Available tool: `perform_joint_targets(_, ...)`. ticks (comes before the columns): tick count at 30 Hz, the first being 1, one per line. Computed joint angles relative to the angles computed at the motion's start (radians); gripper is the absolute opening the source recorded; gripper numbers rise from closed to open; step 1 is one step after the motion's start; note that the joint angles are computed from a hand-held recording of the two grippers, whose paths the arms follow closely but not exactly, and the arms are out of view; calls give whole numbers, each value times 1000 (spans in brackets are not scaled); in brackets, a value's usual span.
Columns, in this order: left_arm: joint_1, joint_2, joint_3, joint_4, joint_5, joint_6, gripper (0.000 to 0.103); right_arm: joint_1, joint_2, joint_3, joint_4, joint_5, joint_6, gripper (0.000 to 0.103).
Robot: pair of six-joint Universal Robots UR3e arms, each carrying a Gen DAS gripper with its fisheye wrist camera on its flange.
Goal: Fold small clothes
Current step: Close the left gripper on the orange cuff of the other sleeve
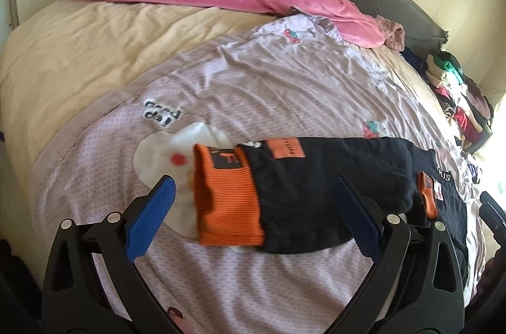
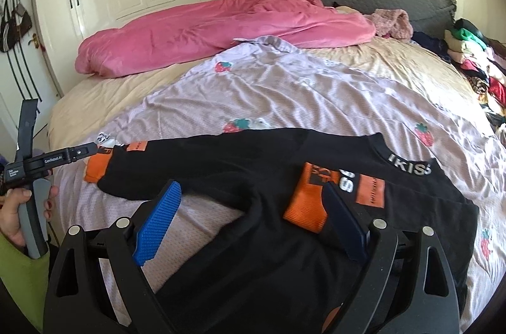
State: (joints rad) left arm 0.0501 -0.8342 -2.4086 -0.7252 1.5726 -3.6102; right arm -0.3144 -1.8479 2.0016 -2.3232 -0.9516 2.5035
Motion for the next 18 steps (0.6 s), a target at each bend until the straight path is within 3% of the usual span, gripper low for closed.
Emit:
perform_joint_targets(5, 87, 58, -40, -46, -50, 39, 93, 66, 46, -24, -47, -26, 32, 90)
perform_joint_targets(7, 130, 85, -63, -63, -83, 54, 88, 80, 57, -28, -56, -27, 37, 90)
perform_joint_targets(9, 175, 115, -88, -79, -130, 80, 74, 87, 61, -25, -66, -26, 42, 90)
perform_joint_targets(13, 231, 142, -127, -84, -182, 95, 56, 84, 69, -15, -73, -25, 48, 90)
perform_joint_targets(17, 196, 87, -140, -21, -145, 68, 34, 69, 74, -2, -79, -27, 55, 90)
perform_joint_targets(18, 184, 74, -142, -3, -135, 62, 23, 62, 74, 1, -77, -25, 56, 90)
